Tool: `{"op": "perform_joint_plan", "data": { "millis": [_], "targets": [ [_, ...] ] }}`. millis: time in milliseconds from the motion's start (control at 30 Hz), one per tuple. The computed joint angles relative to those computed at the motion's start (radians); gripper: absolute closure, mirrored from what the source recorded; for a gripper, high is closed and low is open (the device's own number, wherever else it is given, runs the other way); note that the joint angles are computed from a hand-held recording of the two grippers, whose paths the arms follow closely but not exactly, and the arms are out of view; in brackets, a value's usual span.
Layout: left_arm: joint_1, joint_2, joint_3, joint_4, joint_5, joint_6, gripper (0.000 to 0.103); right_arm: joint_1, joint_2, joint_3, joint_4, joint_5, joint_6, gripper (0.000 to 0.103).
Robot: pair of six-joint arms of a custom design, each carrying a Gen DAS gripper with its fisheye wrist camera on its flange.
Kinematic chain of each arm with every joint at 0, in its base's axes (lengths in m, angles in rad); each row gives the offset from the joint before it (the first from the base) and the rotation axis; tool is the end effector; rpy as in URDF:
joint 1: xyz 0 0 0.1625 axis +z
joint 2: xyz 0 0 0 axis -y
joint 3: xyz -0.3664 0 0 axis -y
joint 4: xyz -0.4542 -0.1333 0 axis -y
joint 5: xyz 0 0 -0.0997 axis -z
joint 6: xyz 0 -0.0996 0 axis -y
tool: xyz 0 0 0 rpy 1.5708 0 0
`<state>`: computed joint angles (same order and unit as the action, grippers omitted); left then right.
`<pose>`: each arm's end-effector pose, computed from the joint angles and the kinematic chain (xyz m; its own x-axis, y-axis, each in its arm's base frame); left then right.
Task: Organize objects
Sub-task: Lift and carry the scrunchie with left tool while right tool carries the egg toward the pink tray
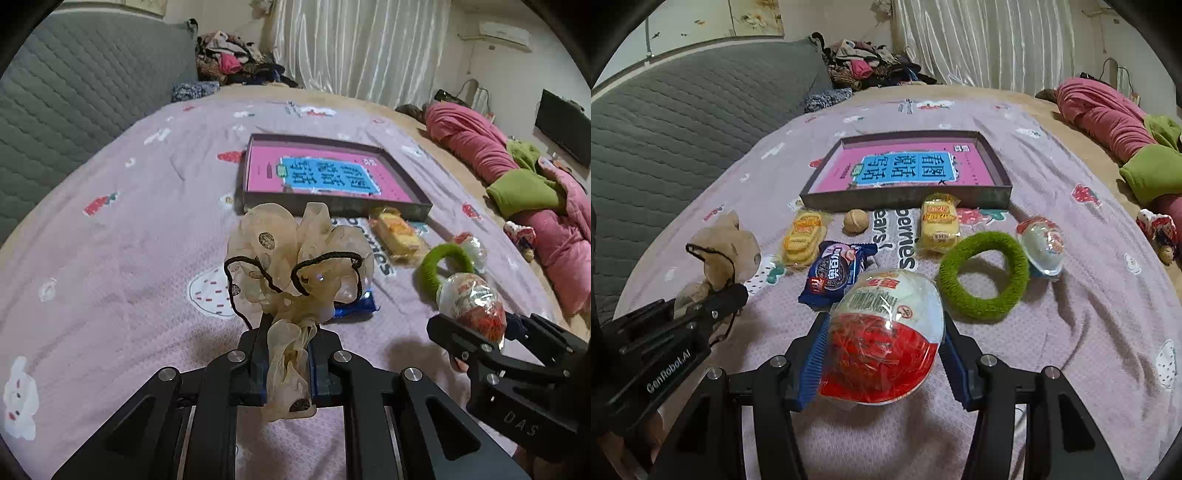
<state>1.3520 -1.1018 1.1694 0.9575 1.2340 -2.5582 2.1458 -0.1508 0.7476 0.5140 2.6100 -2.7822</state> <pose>0.0359 -0.6045 0.3266 -0.6978 0.4909 -0.5217 0.6829 0.6758 -0.2776 0.4047 -0.5373 -0.1272 -0.7644 0.3070 0.5669 -0.2334 0.6879 -0.6872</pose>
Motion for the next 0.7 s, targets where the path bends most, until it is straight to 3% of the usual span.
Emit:
{"op": "perform_joint_plan", "data": {
  "millis": [433,700],
  "targets": [
    [-0.071,-0.101,0.118,-0.016,-0.048,-0.017,0.088,0.049,-0.147,0.197,-0.146,0.033,-0.061,0.047],
    [-0.128,-0.129,0.123,-0.017,-0.076,-0.015,0.088,0.078,-0.213,0.263,-0.213,0.07,-0.116,0.047]
  ]
}}
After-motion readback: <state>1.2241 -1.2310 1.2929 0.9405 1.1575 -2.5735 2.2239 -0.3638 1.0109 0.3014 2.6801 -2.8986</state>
